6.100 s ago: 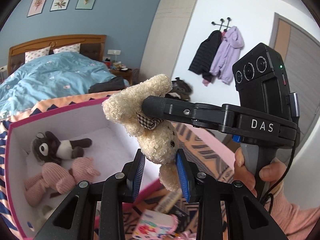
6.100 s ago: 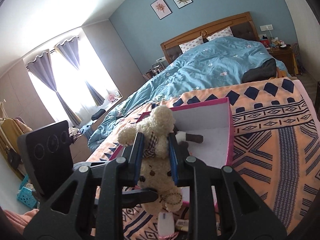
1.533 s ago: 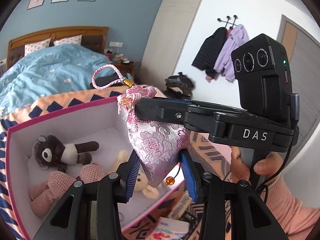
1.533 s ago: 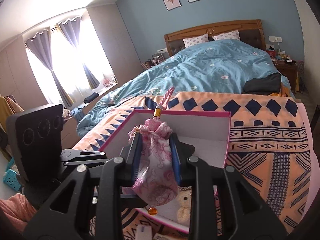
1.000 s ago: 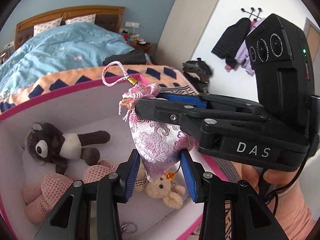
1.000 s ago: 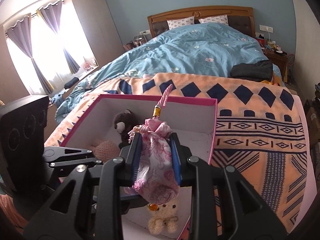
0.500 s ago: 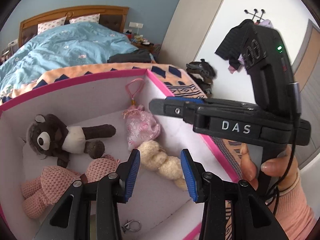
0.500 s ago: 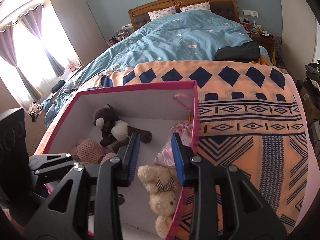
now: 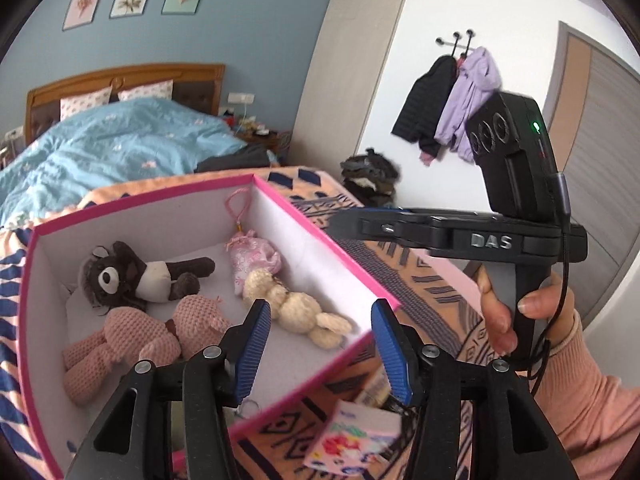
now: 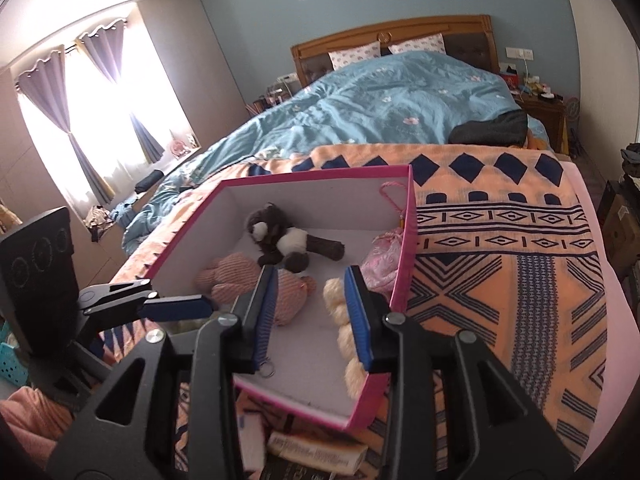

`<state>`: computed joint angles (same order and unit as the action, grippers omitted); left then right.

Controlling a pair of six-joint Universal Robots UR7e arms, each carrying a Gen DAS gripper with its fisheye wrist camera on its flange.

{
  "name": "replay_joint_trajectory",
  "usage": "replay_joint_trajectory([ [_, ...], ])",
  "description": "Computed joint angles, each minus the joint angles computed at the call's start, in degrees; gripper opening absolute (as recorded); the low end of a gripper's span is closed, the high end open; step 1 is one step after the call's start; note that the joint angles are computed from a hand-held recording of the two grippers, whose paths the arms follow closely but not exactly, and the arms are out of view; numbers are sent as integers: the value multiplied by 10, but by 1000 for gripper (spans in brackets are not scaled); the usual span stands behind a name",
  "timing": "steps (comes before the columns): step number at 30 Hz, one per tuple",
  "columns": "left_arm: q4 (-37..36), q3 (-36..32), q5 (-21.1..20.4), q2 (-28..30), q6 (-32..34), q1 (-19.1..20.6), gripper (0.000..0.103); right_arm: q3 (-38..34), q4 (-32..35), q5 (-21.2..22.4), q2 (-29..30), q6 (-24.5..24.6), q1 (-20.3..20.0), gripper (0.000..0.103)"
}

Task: Organize objects
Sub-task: 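Withdraw both grippers from the box toward the floral tissue pack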

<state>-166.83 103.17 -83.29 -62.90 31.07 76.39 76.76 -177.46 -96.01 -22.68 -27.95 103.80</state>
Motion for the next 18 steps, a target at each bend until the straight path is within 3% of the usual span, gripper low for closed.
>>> replay_joint_trajectory([
  [5,-32,52,-17,-28,3,7,54,97,-58,20,-39,-23,-1,42],
  [9,-27,81,-28,-40,-5,20,54,141,-67,10,-44,-48,3,42],
  [18,-11,103,-18,-33,-47,49,54,137,-78,-94,15,-81,22,42],
])
